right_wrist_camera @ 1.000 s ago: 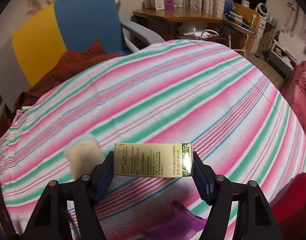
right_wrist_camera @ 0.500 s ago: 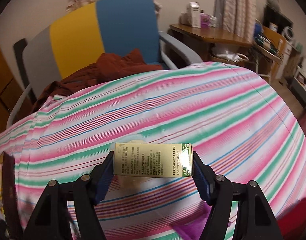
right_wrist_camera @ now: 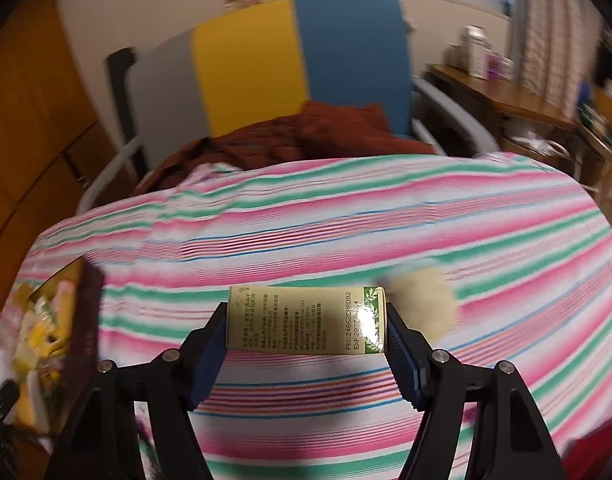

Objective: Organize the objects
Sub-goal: 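Carry the plastic bag and medicine box to the gold tray and release both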

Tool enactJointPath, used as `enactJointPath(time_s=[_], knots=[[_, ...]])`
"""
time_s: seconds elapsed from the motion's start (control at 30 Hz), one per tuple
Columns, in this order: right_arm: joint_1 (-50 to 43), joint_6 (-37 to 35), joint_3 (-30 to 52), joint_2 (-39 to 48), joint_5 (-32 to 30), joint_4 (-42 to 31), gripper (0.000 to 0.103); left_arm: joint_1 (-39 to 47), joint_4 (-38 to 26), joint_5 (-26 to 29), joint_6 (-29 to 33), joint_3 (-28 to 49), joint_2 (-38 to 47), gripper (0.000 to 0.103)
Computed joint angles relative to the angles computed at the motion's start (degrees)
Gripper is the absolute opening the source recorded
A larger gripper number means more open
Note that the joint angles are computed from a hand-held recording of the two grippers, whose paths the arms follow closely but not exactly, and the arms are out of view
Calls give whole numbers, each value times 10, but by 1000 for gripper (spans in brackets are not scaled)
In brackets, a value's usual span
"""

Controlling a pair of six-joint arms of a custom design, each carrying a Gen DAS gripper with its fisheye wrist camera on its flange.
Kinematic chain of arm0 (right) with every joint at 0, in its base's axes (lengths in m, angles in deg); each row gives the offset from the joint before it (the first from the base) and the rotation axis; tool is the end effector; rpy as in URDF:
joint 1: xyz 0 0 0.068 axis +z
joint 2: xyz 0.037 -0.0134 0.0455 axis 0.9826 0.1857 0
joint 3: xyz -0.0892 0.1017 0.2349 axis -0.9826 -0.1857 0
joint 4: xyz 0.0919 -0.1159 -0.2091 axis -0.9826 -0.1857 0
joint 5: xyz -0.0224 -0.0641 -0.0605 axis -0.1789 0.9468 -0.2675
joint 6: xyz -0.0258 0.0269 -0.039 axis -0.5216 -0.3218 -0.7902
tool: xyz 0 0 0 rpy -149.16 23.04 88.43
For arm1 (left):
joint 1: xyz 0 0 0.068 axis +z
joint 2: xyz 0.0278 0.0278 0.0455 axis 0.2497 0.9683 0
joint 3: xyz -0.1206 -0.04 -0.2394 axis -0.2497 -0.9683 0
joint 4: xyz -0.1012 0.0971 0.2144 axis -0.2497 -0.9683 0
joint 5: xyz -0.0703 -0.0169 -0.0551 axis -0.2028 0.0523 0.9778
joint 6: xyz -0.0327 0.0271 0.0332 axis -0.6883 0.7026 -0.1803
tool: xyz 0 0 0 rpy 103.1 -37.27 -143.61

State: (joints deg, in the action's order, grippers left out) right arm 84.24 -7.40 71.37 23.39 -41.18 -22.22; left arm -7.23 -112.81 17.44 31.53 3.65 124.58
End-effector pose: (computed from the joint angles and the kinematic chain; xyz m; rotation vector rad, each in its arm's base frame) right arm 0.3200 0.0316 0.2504 -0.0191 2.4265 0.2225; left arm 0.1993 -0.0708 0.2598 0.0303 2.2754 -0.0662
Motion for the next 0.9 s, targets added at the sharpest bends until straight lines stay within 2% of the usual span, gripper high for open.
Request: enactJointPath(time_s=[0.17,0.33,0.43,0.53,0.67,0.9], knots=[[102,25,2,-10,9,1,72,75,-8,35,12,-28,-40,35],[201,43,8,-13,8,-2,72,221,-25,110,46,-47,-87,35],[260,42,14,-12,5,-3,72,317,-28,155,73,-48,-93,35],[318,32,25,1,-7,-3,73,378,-25,184,93,-42,-78,35],[384,23,38,34,-6,0,73,387,-4,184,100,-33,-53,36],[440,15,49,82,5,11,74,335,18,145,88,-11,-6,36]])
